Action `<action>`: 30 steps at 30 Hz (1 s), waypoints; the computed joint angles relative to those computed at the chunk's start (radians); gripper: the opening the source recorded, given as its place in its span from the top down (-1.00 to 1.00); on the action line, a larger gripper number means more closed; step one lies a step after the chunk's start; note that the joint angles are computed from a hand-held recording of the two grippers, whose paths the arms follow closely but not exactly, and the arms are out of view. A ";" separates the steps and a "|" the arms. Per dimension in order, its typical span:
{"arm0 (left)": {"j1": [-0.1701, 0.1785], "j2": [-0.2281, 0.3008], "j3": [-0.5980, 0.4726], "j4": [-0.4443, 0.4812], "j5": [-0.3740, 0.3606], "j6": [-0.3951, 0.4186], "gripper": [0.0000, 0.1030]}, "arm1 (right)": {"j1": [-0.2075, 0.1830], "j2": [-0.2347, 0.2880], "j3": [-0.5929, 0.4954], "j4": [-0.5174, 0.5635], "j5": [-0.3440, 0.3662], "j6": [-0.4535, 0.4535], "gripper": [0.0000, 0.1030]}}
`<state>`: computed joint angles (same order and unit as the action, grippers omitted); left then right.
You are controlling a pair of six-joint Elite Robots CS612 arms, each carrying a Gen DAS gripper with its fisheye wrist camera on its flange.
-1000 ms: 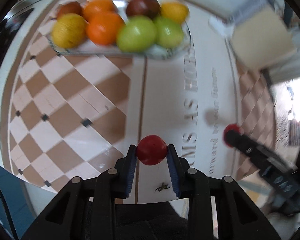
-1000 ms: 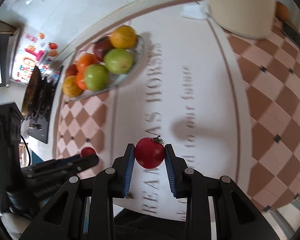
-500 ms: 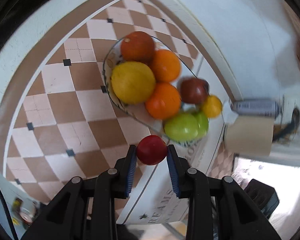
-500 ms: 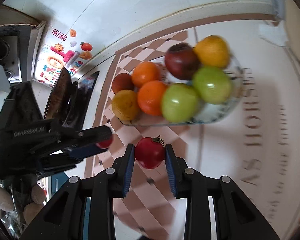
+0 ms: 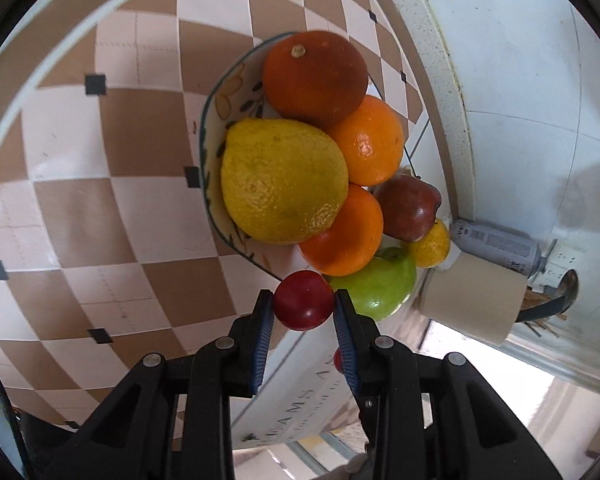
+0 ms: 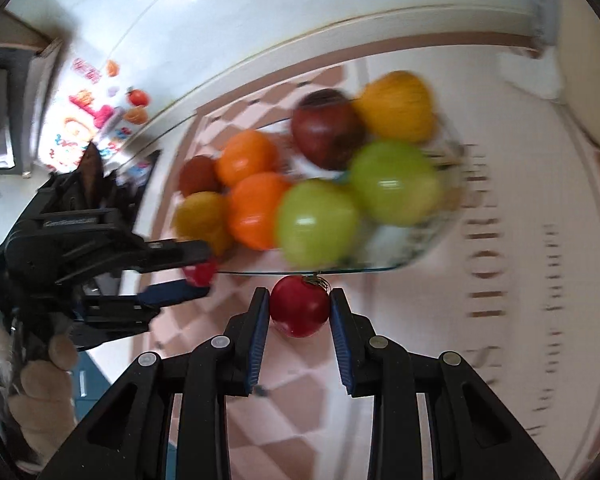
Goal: Organize fruits
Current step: 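Carry both cherry tomatoes to the plate and release them beside the apples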
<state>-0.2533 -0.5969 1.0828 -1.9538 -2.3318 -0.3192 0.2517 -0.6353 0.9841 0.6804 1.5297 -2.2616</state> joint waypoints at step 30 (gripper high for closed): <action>-0.010 0.008 0.014 -0.021 -0.042 -0.097 0.38 | -0.036 0.009 -0.015 0.067 0.052 -0.107 -0.10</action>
<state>-0.2635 -0.5888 1.0965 -1.9746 -2.3738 -0.4165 0.2160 -0.6267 0.9688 0.7470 1.5816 -2.3684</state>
